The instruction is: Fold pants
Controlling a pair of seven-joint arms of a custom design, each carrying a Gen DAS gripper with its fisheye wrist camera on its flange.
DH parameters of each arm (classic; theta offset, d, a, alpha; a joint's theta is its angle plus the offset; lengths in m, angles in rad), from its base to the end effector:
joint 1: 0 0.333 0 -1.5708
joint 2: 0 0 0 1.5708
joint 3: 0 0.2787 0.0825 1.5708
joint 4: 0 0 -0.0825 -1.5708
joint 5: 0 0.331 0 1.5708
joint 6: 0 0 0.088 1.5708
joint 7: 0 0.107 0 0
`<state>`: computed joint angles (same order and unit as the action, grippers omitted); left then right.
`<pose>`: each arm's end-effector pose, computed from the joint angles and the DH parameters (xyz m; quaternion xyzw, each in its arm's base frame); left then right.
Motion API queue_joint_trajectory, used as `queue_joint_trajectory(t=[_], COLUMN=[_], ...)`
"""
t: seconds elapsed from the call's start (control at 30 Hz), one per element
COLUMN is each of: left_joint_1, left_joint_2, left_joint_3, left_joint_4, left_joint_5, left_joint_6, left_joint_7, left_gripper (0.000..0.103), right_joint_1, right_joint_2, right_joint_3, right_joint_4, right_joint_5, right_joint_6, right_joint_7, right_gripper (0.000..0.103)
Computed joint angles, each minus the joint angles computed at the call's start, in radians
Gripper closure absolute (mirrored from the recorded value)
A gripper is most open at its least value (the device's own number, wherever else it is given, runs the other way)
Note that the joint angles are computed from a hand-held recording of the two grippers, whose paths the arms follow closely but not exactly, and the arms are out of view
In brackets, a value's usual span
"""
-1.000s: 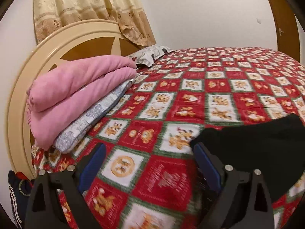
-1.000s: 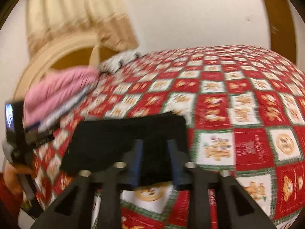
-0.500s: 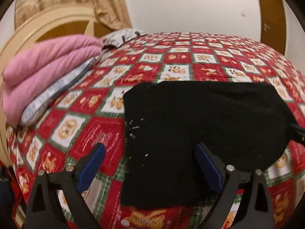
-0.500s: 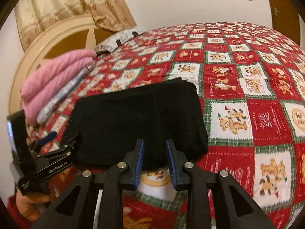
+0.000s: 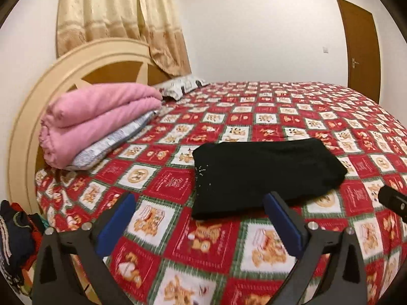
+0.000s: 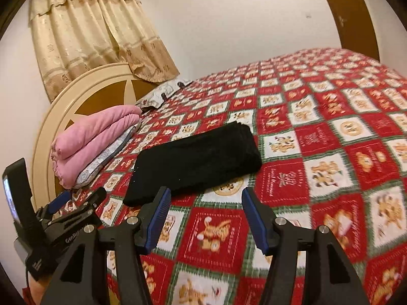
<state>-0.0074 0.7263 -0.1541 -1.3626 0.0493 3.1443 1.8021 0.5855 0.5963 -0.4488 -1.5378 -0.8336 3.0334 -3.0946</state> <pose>0.7063 -0.0825 0.4223 -0.4961 0.7046 -0.3617 0.3558 0.6405 0.2123 0.4070 -0.4478 0.7471 -0.2710 0.4097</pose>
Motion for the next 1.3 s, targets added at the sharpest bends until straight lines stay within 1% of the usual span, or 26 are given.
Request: queue_joint_trajectory(t=[0.03, 0.07, 0.1, 0.17, 0.23, 0.3, 0.33, 0.4, 0.43, 0.5, 0.6, 0.67, 0.77, 0.87, 0.93, 1.17, 1.3], left_joint_1=[-0.004, -0.003, 0.002, 0.026, 0.037, 0.016, 0.014, 0.035, 0.038, 0.056, 0.048, 0.059, 0.047, 0.051, 0.029, 0.030, 0.014], left_joint_2=[-0.028, -0.061, -0.076, -0.113, -0.132, -0.150, -0.158, -0.165, -0.169, -0.180, -0.193, -0.199, -0.205, -0.205, -0.205, -0.206, -0.209], left_joint_3=[0.011, 0.017, 0.012, -0.009, -0.016, 0.015, 0.019, -0.003, -0.005, -0.023, -0.011, -0.023, -0.009, -0.015, 0.008, 0.006, 0.023], left_joint_4=[-0.049, -0.109, -0.135, -0.204, -0.242, -0.274, -0.290, -0.302, -0.306, -0.327, -0.351, -0.363, -0.375, -0.374, -0.374, -0.376, -0.379], left_joint_5=[0.002, 0.003, 0.005, 0.011, 0.018, 0.016, 0.016, 0.023, 0.021, 0.026, 0.029, 0.038, 0.040, 0.053, 0.047, 0.053, 0.046], left_joint_6=[0.030, 0.066, 0.084, 0.129, 0.161, 0.189, 0.197, 0.191, 0.185, 0.191, 0.210, 0.216, 0.232, 0.227, 0.226, 0.228, 0.229], left_joint_7=[-0.006, -0.011, -0.012, -0.009, -0.009, -0.021, -0.026, -0.032, -0.039, -0.045, -0.055, -0.058, -0.066, -0.067, -0.069, -0.069, -0.071], left_gripper=[0.000, 0.000, 0.000, 0.000, 0.000, 0.000, 0.000, 0.000, 0.000, 0.000, 0.000, 0.000, 0.000, 0.000, 0.000, 0.000, 0.000], right_joint_1=[0.041, 0.068, 0.108, 0.141, 0.151, 0.176, 0.181, 0.169, 0.164, 0.158, 0.142, 0.129, 0.102, 0.080, 0.062, 0.000, -0.037], right_joint_2=[-0.015, -0.026, -0.038, -0.056, -0.071, -0.084, -0.089, -0.096, -0.100, -0.110, -0.123, -0.130, -0.139, -0.152, -0.159, -0.178, -0.185], right_joint_3=[-0.037, -0.063, -0.100, -0.122, -0.119, -0.130, -0.131, -0.109, -0.099, -0.083, -0.055, -0.035, -0.003, 0.027, 0.049, 0.126, 0.173], right_joint_4=[-0.017, -0.028, -0.041, -0.049, -0.052, -0.058, -0.059, -0.058, -0.058, -0.060, -0.065, -0.067, -0.071, -0.082, -0.087, -0.096, -0.098], right_joint_5=[-0.034, -0.070, -0.129, -0.211, -0.266, -0.337, -0.367, -0.391, -0.403, -0.435, -0.476, -0.497, -0.523, -0.555, -0.570, -0.621, -0.643], right_joint_6=[-0.007, -0.014, -0.020, -0.034, -0.049, -0.070, -0.073, -0.078, -0.084, -0.097, -0.114, -0.125, -0.133, -0.146, -0.154, -0.180, -0.192], right_joint_7=[0.032, 0.065, 0.122, 0.184, 0.220, 0.290, 0.320, 0.336, 0.344, 0.370, 0.398, 0.415, 0.431, 0.460, 0.473, 0.510, 0.519], right_gripper=[0.043, 0.043, 0.043, 0.041, 0.038, 0.038, 0.038, 0.038, 0.038, 0.038, 0.037, 0.037, 0.037, 0.037, 0.037, 0.037, 0.037])
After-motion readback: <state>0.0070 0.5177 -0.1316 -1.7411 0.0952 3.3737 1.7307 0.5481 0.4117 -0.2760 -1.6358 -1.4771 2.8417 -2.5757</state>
